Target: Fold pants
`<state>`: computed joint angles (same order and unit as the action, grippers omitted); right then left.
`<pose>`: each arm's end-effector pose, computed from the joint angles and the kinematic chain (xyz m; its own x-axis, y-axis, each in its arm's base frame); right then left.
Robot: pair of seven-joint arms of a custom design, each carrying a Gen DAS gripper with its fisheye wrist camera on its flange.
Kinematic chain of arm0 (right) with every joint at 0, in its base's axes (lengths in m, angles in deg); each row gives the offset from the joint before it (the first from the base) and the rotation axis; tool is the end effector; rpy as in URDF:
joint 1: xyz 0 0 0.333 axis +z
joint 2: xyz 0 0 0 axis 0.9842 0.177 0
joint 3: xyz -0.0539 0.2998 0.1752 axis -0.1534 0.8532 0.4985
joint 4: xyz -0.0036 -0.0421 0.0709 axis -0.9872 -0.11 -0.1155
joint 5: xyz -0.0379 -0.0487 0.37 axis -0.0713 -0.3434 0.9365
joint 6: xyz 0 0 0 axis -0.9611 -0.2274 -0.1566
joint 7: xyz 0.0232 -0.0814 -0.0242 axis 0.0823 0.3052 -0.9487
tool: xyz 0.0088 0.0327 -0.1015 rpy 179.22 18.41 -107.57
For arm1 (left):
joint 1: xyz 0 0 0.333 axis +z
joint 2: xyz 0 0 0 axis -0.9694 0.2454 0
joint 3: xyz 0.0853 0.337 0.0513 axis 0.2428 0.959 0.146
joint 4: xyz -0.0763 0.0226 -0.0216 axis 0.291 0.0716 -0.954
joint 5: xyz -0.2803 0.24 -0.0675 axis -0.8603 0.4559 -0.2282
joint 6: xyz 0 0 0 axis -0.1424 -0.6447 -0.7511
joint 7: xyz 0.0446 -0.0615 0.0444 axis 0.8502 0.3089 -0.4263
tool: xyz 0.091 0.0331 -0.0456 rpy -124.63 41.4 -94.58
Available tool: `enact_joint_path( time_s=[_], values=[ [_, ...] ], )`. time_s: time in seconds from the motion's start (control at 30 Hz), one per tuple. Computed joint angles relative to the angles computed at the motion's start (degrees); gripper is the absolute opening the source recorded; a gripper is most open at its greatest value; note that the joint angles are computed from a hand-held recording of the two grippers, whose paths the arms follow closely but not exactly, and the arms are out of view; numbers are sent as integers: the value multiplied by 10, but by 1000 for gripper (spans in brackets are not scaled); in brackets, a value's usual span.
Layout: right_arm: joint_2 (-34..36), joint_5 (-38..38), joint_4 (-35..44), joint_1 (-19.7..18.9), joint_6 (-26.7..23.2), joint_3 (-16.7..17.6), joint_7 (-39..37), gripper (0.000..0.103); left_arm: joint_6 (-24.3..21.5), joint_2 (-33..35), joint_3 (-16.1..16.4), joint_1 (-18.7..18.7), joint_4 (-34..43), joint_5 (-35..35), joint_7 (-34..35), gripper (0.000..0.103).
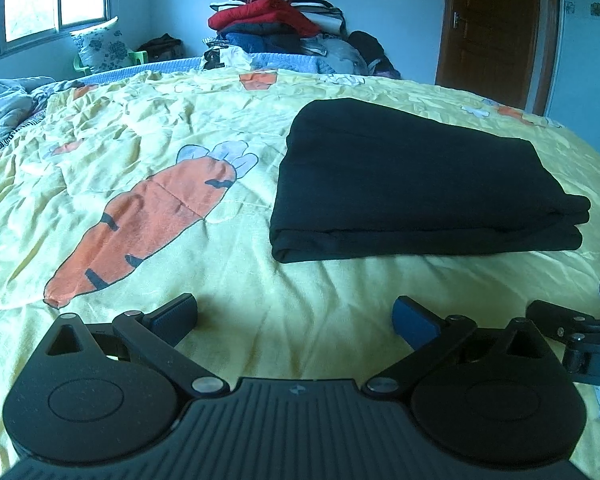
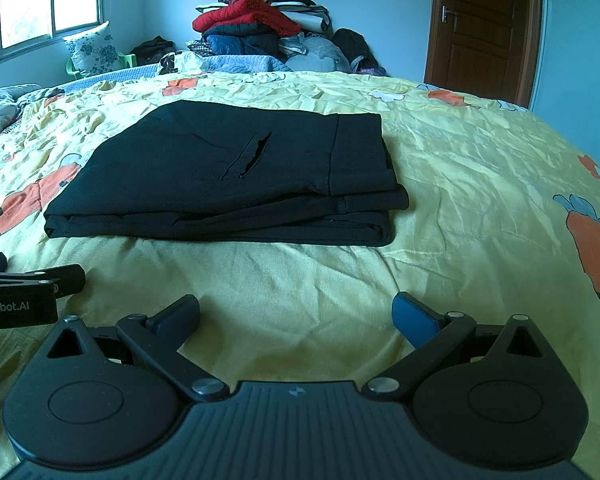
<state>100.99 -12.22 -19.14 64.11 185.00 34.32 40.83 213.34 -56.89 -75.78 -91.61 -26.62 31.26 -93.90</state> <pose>0.7283 0.0669 0.3560 0.3284 -0.9445 0.0008 -0.5633 -0.1965 -0.8025 0.6243 -0.2192 0.3613 0.2946 -0.9554 -0.0187 -0.6004 -0.1698 -0.7815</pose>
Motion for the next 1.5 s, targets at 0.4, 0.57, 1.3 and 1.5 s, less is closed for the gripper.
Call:
enact_joint_path(
  time_s=[0.4,0.57,1.3,1.5],
  values=[
    [-1,-1,0,2,0,-2,2,103,1,0,0,0,0,0,1,103],
    [-1,-2,0,2,0,-2,2,103,3,1,0,0,1,1,0,103],
    [-2,-11,-9,-8,1,12,-4,103,1,0,0,-2,-1,1,2,103],
    [-2,-11,-10,-8,2,11,-4,103,1,0,-1,-1,-1,1,2,103]
  ],
)
